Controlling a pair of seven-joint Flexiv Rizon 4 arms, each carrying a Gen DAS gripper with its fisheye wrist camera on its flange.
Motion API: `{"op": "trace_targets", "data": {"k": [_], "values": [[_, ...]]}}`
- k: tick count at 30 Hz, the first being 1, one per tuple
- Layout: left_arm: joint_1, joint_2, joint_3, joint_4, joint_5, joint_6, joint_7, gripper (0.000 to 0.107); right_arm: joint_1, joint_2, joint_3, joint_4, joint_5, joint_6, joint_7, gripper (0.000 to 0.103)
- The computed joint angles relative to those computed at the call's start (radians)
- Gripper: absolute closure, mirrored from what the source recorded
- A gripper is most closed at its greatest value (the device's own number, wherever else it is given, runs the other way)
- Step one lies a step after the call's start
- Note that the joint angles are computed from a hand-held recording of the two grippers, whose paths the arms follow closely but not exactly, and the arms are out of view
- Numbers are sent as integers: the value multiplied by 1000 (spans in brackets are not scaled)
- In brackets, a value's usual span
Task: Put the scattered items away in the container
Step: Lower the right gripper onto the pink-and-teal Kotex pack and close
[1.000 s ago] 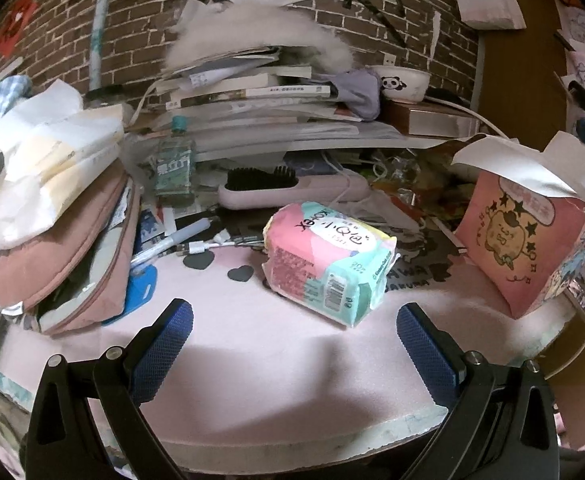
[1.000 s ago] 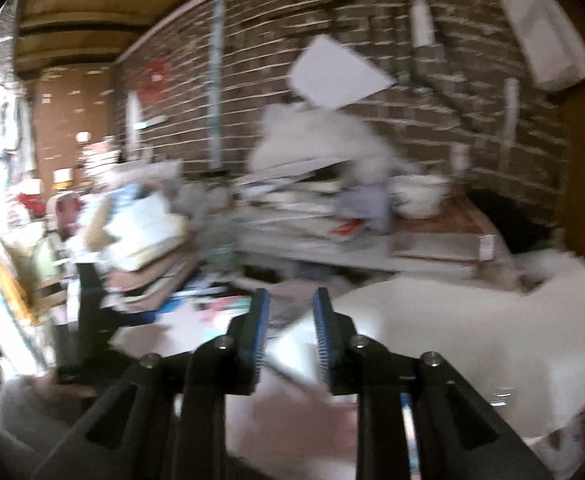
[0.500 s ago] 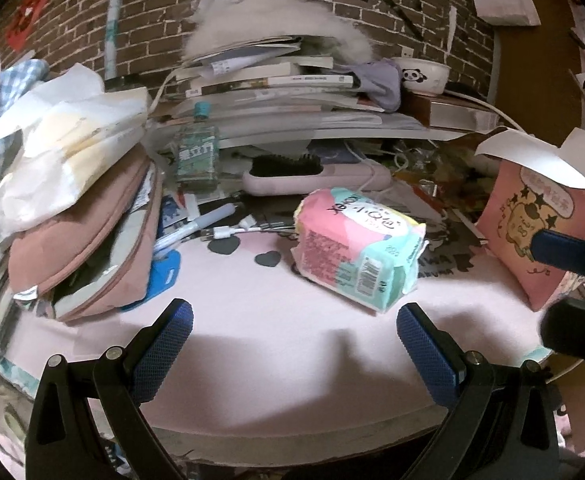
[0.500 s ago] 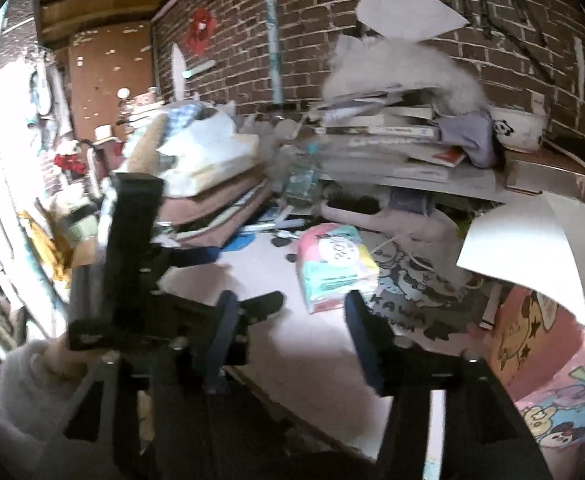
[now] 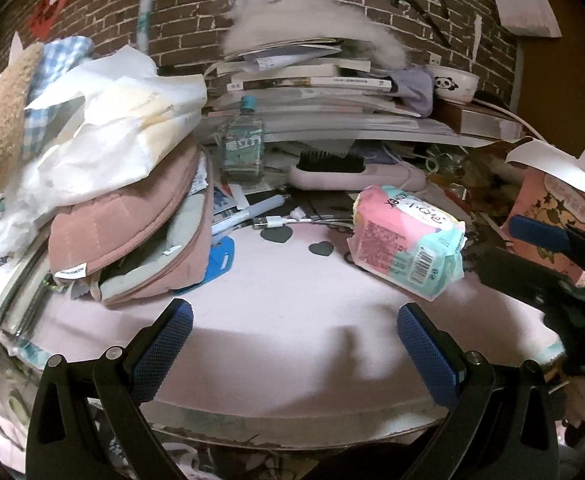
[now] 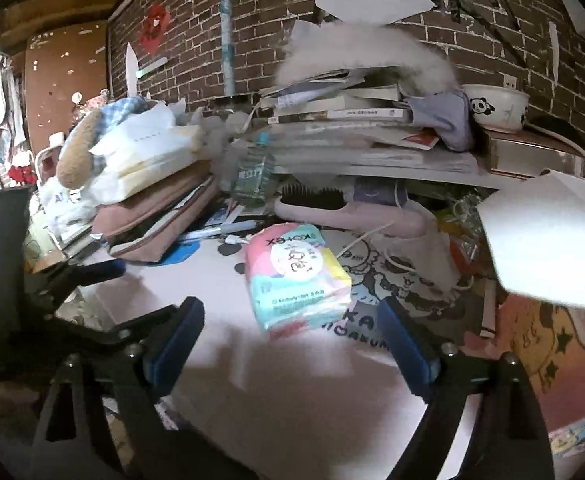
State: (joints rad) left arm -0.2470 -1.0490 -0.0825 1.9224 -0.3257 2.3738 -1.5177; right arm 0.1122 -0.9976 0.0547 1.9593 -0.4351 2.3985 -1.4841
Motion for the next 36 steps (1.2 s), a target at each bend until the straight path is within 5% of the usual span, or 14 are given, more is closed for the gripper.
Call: {"op": "trace_targets", "data": {"k": [4,20,31,32,35,36], "values": [[62,-5,-33,-7,127,-23,-6,5,41,-7,-16,-36,55,-45,-4,8],[46,1,-21,-6,127,-51,21,5,121,-28,-49,-158,135,-253,-10,2],[57,-5,-27,-10,140,-53,13,5,39,-50,35,-227,51,-393,26,2],[57,-5,-27,-11,141,-54,13,5,45,-50,29,-228,55,-394,27,5],[57,-4,-26,-10,141,-53,12,5,7,-56,68,-240,2,-438,29,34],[57,-4,-26,-9,141,-53,12,5,-4,-57,80,-243,-11,-458,32,36]]}}
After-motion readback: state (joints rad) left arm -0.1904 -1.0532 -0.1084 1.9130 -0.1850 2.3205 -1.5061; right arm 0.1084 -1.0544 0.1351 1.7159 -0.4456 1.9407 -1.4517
